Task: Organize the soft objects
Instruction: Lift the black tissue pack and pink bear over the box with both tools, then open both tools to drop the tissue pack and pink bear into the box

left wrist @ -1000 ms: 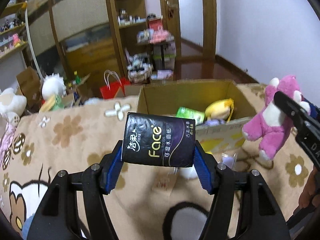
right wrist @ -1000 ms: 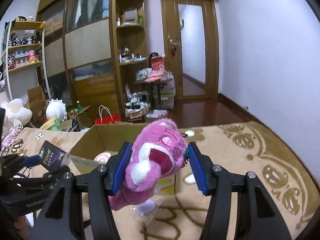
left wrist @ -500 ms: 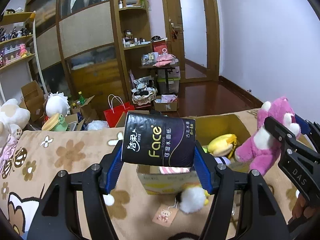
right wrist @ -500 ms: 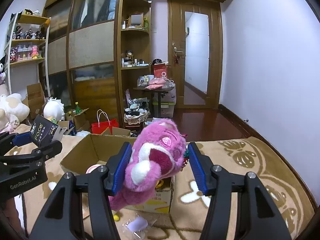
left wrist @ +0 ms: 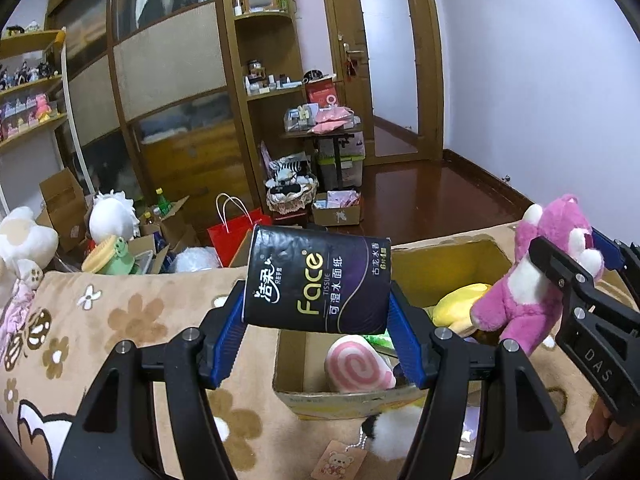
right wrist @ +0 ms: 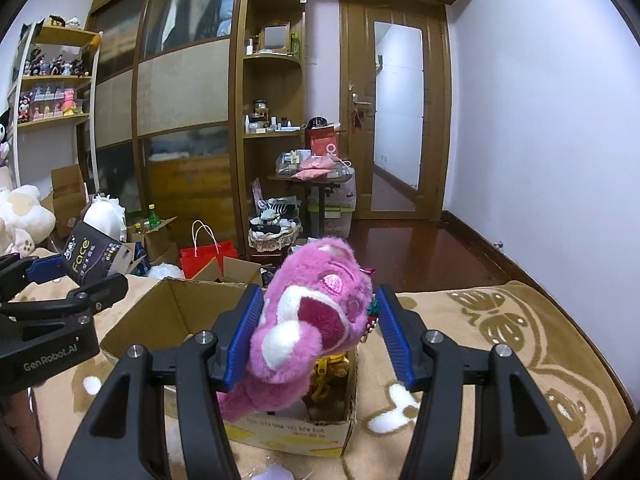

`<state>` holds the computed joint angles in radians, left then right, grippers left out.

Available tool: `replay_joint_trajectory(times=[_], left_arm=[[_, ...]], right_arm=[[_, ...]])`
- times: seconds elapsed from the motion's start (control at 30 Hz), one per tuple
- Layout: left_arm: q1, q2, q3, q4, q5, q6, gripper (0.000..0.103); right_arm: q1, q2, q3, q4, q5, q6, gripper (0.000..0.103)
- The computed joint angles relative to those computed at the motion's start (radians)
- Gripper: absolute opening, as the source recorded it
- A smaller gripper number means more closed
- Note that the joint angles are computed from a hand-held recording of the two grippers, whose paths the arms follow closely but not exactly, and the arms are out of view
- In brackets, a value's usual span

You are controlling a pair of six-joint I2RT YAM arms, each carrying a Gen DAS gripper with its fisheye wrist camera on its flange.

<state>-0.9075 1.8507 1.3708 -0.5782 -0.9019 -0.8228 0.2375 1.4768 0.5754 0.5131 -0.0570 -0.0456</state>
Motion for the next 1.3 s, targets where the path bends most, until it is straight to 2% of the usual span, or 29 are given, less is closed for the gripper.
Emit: replay_joint_trajectory(times=[0.37,0.73,1.0,1.1,1.2,1.3], left_arm=[[0.084,0.019,-0.063,0.133,0.11,0.056,0.065],[0.122,0.044,-0.091,0.189,0.186,0.083,0.065],[0.149,0.052,-0.094,0.177,0.243,0.061,0.066],[0.149,0.05,-0.095,0.164,0.243,0.051,0.074],[0.15,0.049,-0.098,0.161,0.246,0.051,0.074],[0.15,0.058,-0.084,0.144,0.247,0.05,0.074]], right_arm=[[0.05,0.119,0.035,0.052,0.053,0.0,0.061],[0.02,0.177,0.073,0.073,-0.02,0.056,0.062],[0.014,0.2,0.093,0.032,-0.046,0.051,0.065],[0.004,0.195,0.096,0.012,-0.055,0.042,0.066],[-0.002,0.196,0.108,-0.023,-0.06,0.044,0.071],[-0.005,0.192,0.105,-0.031,-0.07,0.044,0.072]])
